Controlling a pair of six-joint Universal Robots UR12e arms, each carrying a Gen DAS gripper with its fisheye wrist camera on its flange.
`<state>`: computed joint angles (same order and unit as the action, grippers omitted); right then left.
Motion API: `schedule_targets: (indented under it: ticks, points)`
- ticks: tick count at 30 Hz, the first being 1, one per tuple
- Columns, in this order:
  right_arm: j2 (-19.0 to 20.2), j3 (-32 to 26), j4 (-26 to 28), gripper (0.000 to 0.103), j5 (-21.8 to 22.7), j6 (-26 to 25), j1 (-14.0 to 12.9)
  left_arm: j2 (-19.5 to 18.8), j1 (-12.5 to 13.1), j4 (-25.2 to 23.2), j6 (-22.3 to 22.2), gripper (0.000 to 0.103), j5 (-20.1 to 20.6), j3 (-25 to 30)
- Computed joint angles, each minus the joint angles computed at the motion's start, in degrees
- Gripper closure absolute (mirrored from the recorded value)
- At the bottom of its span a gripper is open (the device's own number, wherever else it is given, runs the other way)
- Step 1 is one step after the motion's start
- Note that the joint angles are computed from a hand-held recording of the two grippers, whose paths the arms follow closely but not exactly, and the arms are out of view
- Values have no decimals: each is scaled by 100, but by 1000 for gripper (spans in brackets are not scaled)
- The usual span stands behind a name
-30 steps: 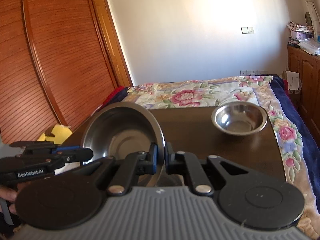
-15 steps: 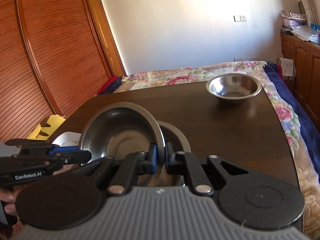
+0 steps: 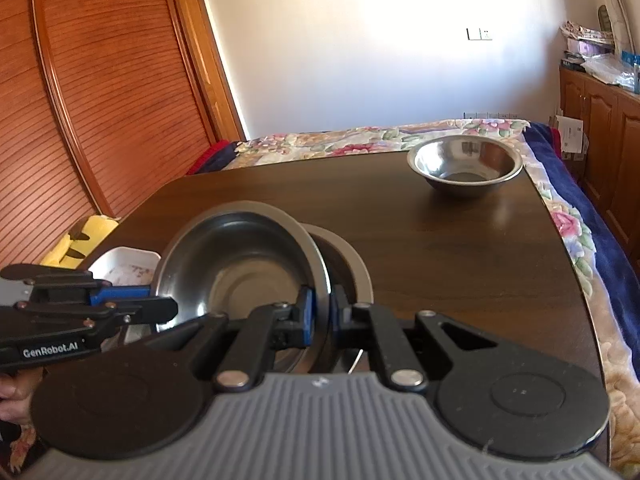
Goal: Organize plates and bowls
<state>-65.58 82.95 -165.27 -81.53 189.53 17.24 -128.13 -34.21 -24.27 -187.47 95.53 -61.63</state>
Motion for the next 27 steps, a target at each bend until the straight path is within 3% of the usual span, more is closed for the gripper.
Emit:
schedule_targets:
  ticks: [17, 27]
  points:
    - [80, -245, 353, 92, -630, -775, 172, 181, -5, 787, -367, 86, 286, -354]
    - [156, -382, 429, 91, -963, -1028, 275, 219, -29, 971, -426, 43, 436, -465]
